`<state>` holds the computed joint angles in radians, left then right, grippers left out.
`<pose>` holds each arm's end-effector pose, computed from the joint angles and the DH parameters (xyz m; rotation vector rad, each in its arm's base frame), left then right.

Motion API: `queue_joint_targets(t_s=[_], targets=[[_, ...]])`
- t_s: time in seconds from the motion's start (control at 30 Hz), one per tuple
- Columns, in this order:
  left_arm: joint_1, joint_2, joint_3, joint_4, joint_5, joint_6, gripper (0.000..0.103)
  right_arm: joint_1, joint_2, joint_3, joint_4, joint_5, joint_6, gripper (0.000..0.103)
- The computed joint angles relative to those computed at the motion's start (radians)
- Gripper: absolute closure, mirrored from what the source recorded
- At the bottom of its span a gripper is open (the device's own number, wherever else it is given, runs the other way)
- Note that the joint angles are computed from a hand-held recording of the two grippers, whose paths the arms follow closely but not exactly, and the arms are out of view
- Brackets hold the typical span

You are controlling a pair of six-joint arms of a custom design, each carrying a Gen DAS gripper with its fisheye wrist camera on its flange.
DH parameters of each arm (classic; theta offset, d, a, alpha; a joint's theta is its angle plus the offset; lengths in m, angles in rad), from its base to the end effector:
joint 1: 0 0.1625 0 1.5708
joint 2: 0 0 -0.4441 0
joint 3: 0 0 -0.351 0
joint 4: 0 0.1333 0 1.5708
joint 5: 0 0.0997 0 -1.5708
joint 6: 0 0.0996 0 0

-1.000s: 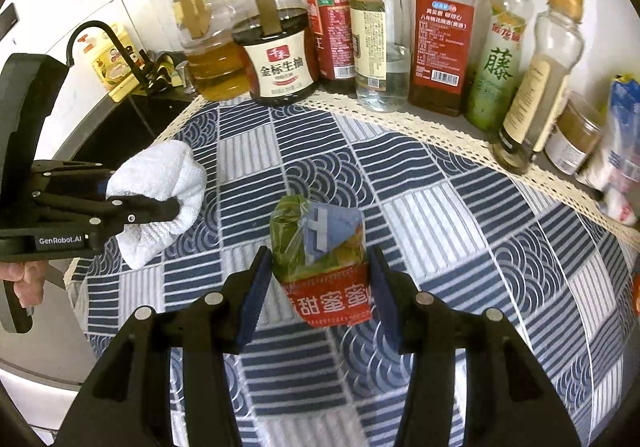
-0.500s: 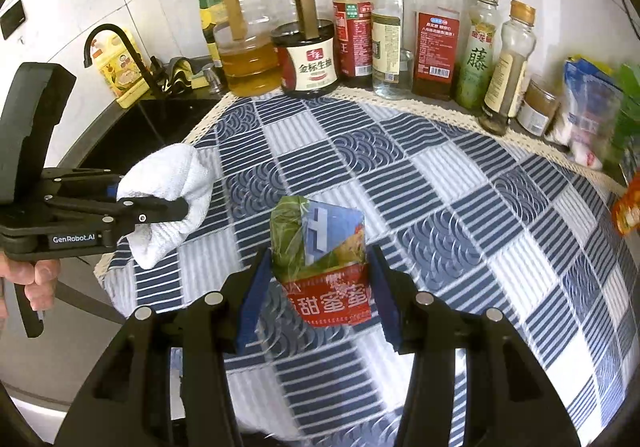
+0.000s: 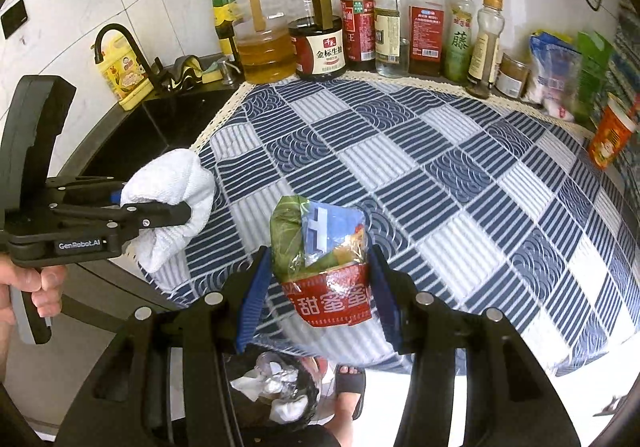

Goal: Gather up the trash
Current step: 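Lift the tissue and packet and carry both down over the black bin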

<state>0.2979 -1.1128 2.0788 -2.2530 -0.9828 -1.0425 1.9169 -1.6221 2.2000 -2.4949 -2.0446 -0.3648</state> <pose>-0.3925 -0.3177 0.1646 0.4097 2.5642 -0.5706 0.2167 -0.3419 0.3647 0.8114 -2.5048 0.4540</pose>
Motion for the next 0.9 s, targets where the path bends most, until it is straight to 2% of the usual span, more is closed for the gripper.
queue_joint_targets(t_s=[0.23,0.5,0.73,0.9], targets=[[-0.075,-0.069,0.093,-0.021,-0.039,-0.031,0.069,0.074,-0.068,0.091,0.014,-0.048,0.115,0.054],[-0.152,-0.114,0.190,-0.053,-0.115,-0.101,0.068,0.147,-0.141,0.184,0.092,-0.071,0.269,0.054],[-0.205,-0.126,0.263,-0.098,-0.172,-0.177,0.068,0.159,-0.173,0.246,0.129,-0.048,0.317,0.054],[-0.216,-0.101,0.322,-0.176,-0.215,-0.233,0.069,0.123,-0.190,0.293,0.148,-0.020,0.313,0.053]])
